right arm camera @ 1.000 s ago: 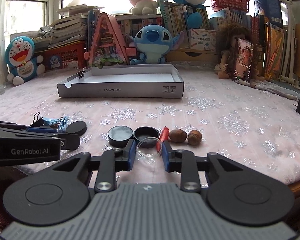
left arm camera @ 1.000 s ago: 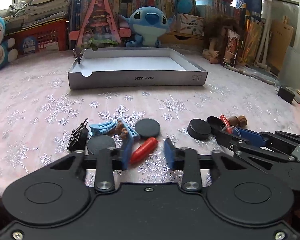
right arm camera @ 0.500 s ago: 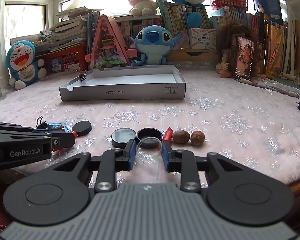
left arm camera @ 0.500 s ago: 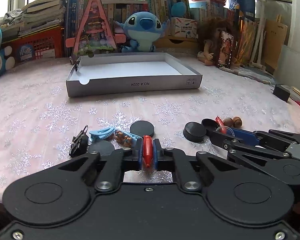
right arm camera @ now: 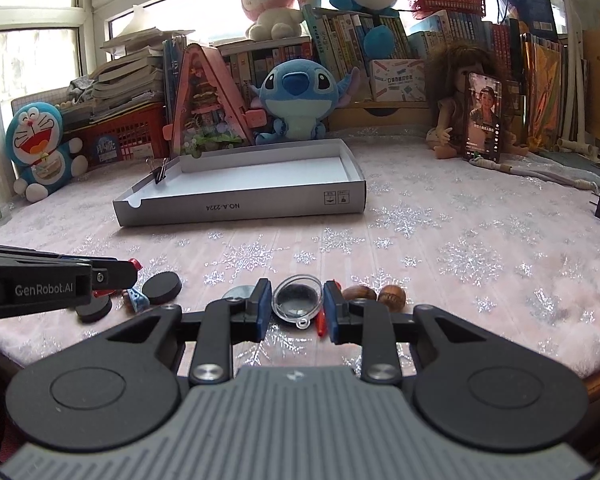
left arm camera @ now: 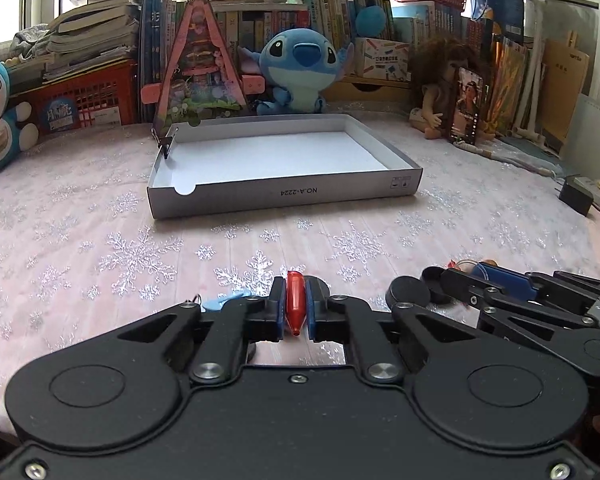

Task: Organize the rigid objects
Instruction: 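Close the left gripper on the red crayon while the right gripper closes on the dome, then carry the crayon into the tray with the left gripper while the right gripper carries the dome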

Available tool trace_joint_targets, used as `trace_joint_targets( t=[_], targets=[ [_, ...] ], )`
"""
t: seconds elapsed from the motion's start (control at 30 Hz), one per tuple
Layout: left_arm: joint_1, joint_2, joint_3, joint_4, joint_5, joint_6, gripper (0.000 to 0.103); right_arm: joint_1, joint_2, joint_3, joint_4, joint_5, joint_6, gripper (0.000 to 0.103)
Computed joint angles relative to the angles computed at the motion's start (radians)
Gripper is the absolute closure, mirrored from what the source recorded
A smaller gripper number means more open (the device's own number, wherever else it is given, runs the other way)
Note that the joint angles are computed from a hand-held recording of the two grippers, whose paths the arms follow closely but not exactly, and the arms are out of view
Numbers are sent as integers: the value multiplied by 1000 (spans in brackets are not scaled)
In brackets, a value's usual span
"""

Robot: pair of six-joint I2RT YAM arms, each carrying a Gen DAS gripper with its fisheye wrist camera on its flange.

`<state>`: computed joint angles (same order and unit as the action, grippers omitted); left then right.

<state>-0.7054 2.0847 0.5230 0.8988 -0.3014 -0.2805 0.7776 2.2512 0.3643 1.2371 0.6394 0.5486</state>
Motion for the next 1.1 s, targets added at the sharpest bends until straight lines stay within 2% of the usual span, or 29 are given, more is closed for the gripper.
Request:
trace_joint_targets(
  t=[0.5,0.8,1.1],
  targets=[
    [92,-50,138,-199,102,12,94,-102,-105,57,-132,-115,-56,71],
    [157,-28,289,-362,141,21,94,-203,-169,125,-222,-223,-114,71],
    [222,-9,425,-479,185,31,94,-276,-193,221,-329,-306,-172,71]
  ],
)
